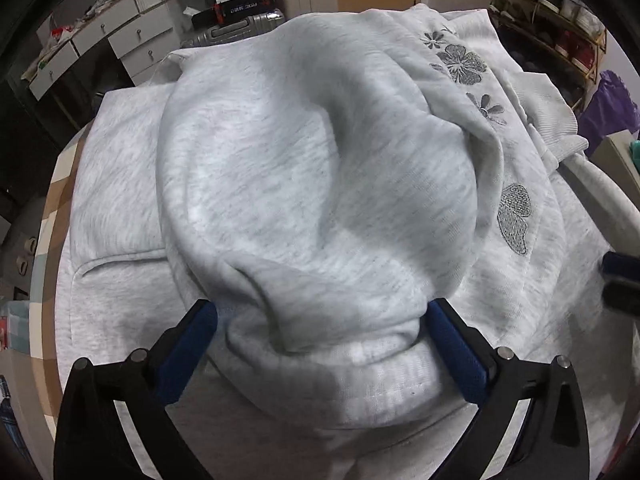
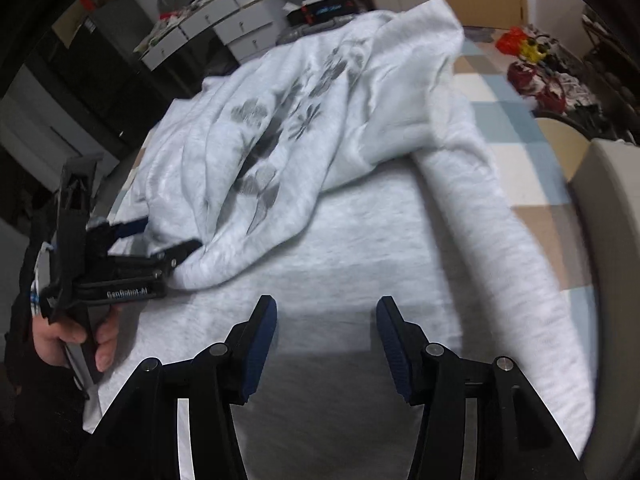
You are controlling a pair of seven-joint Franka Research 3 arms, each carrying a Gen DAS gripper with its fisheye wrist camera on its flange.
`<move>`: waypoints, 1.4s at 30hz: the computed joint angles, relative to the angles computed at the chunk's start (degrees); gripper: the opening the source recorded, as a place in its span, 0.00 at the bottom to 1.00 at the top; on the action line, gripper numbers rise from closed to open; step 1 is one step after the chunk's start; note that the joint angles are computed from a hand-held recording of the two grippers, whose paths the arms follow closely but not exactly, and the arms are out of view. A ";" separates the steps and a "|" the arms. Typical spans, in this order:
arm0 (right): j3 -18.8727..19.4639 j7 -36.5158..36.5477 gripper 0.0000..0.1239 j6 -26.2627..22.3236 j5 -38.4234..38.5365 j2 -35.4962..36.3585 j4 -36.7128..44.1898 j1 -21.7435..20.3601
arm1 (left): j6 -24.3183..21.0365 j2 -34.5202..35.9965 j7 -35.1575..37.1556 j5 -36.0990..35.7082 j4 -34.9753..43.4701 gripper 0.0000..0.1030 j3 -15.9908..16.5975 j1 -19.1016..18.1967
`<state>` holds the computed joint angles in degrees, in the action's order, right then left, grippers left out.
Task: Fold large clothes
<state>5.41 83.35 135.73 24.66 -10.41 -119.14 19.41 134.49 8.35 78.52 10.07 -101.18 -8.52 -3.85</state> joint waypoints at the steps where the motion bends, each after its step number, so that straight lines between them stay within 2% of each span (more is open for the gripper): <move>1: 0.12 0.54 0.42 0.63 -0.31 -0.20 -0.02 -0.08 | 0.16 0.09 0.43 0.32 0.02 1.00 0.12 0.13; 3: 0.19 2.14 0.44 2.73 -1.69 0.62 2.01 -0.66 | 1.11 0.05 0.21 1.45 -0.75 1.00 0.17 -0.03; 5: 0.78 5.93 0.55 5.55 -5.34 2.16 4.14 -1.48 | 0.88 0.02 0.73 1.94 -0.67 1.00 0.14 -0.05; 7: 0.76 9.19 0.56 6.89 -7.81 4.44 6.70 -1.96 | 1.32 -1.21 0.12 2.42 -2.35 1.00 -0.02 -0.34; 10: 0.18 10.82 0.55 6.89 -7.44 9.43 11.78 -1.80 | 1.06 -0.37 0.22 2.77 -1.20 1.00 0.02 -0.42; 12: 0.06 10.49 0.50 6.81 -5.98 12.41 13.90 -1.52 | -0.20 0.77 -0.20 2.91 0.58 1.00 -0.15 -0.78; 14: -0.29 13.68 0.35 4.80 -9.26 14.91 15.40 -1.09 | -1.26 2.06 0.60 2.02 2.54 1.00 -0.17 -0.57; 16: -0.65 15.25 0.23 1.38 -11.08 16.48 16.38 -1.05 | -1.22 -0.31 -0.97 1.94 -0.26 1.00 -0.79 -1.43; 17: -0.62 14.05 0.23 3.04 -8.79 15.34 14.66 -1.42 | -1.17 -0.13 -0.63 1.56 -0.05 1.00 -0.74 -1.38; 20: -0.92 13.48 0.23 2.54 -4.48 12.84 12.49 -2.26 | -1.68 0.26 -0.86 1.91 0.69 1.00 -0.66 -1.61; 21: -0.97 12.61 0.24 4.05 -2.77 10.09 9.62 -2.46 | -2.40 -0.36 -1.37 2.47 0.31 0.99 -0.78 -1.96; 24: -0.72 10.81 0.26 6.01 -3.90 3.25 3.27 -2.37 | -4.76 -1.94 0.47 1.55 0.02 0.99 -1.17 -2.17; 28: -0.44 8.61 0.39 7.10 -1.94 -6.12 -4.78 -1.20 | -5.11 -5.80 2.19 -0.24 -2.43 0.99 -1.07 -2.07; 29: -0.62 7.61 0.39 7.84 0.11 -9.54 -7.83 -0.30 | -5.21 -7.10 1.83 -0.10 -3.26 0.99 -0.96 -2.07; 31: -0.66 6.55 0.40 8.97 2.72 -13.75 -11.45 1.08 | -3.86 -10.82 0.69 -0.51 -6.74 0.99 -0.60 -1.89; 32: -0.57 6.30 0.46 9.72 3.68 -14.68 -12.27 1.65 | -3.77 -12.23 0.03 -0.68 -8.00 0.99 -0.47 -1.86; 35: 0.88 6.46 0.52 15.16 6.82 -20.44 -17.58 4.09 | -3.09 -18.24 -1.77 -1.61 -13.41 0.99 0.20 -1.59; 36: 1.13 6.57 0.54 16.48 7.37 -21.19 -18.22 4.86 | -2.87 -20.64 -3.14 -1.81 -15.63 0.99 0.42 -1.42; 39: 3.18 9.61 0.70 21.35 8.33 -23.31 -21.05 6.24 | -2.10 -26.64 -3.82 -3.54 -22.01 0.99 1.41 -1.71; 41: 3.42 10.60 0.72 22.62 8.83 -22.93 -21.97 8.25 | -3.03 -28.92 -4.51 -3.38 -25.24 0.99 1.45 -1.88; 42: 4.27 12.17 0.72 21.47 7.63 -22.11 -21.71 7.86 | -4.55 -29.09 -4.26 -3.43 -25.90 0.99 1.49 -2.12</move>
